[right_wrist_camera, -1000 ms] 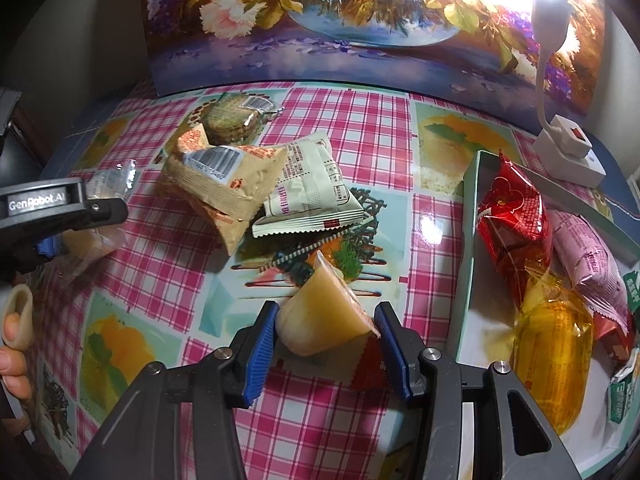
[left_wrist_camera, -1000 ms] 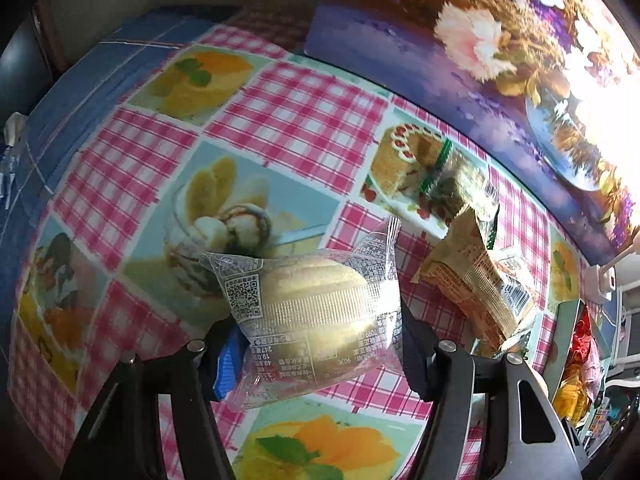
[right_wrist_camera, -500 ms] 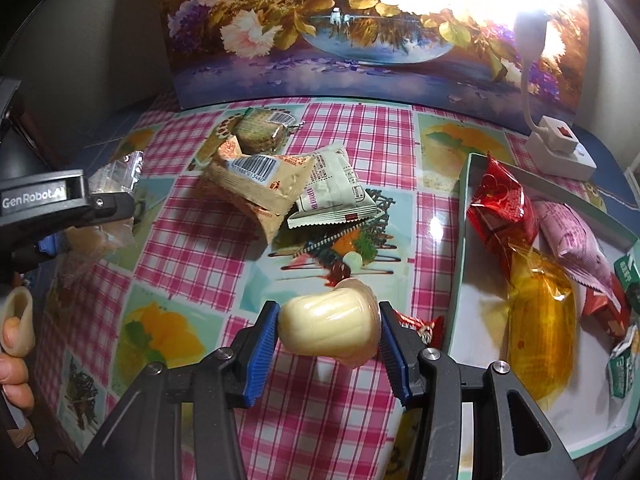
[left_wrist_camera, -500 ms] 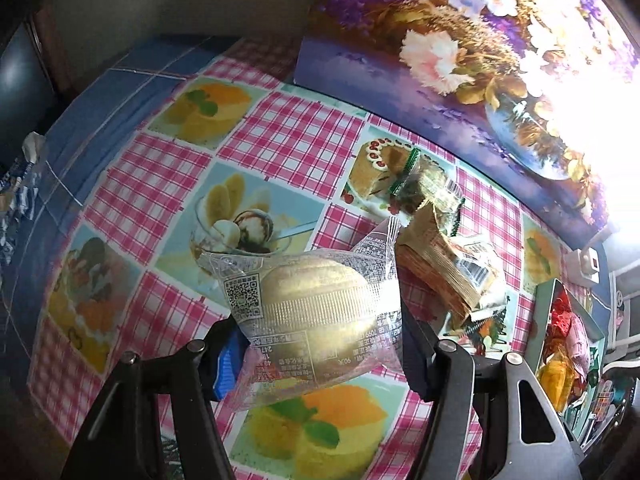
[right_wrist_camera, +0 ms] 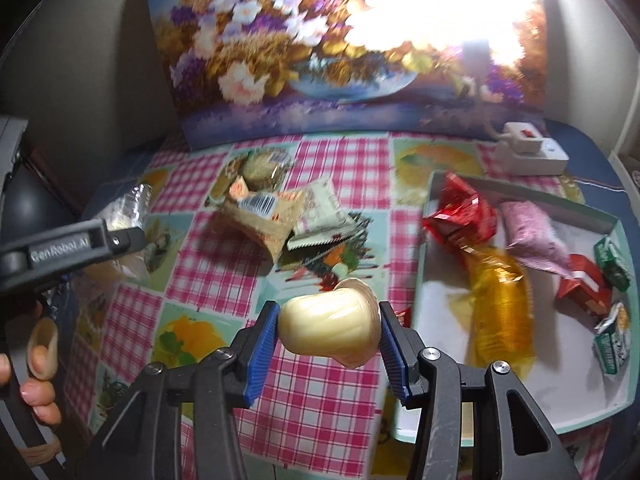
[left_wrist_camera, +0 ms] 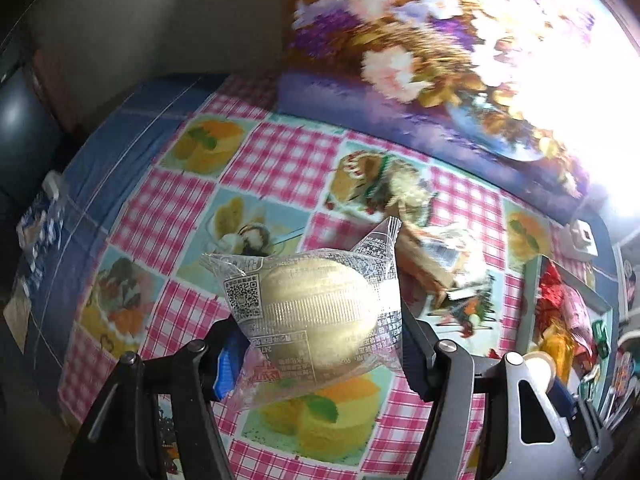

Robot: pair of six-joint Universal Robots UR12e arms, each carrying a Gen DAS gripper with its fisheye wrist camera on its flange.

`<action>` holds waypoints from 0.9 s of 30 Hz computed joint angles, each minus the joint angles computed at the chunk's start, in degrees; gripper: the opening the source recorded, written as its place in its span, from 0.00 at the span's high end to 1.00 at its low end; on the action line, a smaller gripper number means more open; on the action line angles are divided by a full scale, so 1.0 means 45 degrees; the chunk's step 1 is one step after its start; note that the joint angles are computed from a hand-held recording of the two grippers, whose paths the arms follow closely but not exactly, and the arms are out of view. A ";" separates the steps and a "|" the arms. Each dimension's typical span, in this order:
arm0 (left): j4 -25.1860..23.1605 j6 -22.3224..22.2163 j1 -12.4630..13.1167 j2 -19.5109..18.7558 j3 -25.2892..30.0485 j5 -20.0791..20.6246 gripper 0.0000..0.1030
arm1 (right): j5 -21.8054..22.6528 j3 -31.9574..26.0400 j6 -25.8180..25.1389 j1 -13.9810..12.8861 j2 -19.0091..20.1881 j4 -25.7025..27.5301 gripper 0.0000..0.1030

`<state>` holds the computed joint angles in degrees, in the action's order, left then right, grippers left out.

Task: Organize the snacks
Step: 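Lift the jelly cup and bun and carry both over the white tray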

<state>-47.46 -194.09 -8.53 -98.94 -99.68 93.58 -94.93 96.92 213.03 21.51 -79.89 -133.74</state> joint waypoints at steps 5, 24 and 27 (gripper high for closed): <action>0.0296 0.0401 -0.0303 0.0152 0.0047 0.0001 0.35 | -0.0765 0.0238 0.0346 -0.0100 -0.0500 -0.0088 0.50; 0.0829 0.1780 -0.1739 0.0060 0.0486 -0.1204 0.35 | -0.2432 0.2034 0.3159 -0.1363 -0.2719 0.0095 0.50; 0.0524 0.2196 -0.1979 -0.0083 0.0636 -0.1872 0.35 | -0.2577 0.2282 0.3608 -0.1529 -0.3050 0.0170 0.50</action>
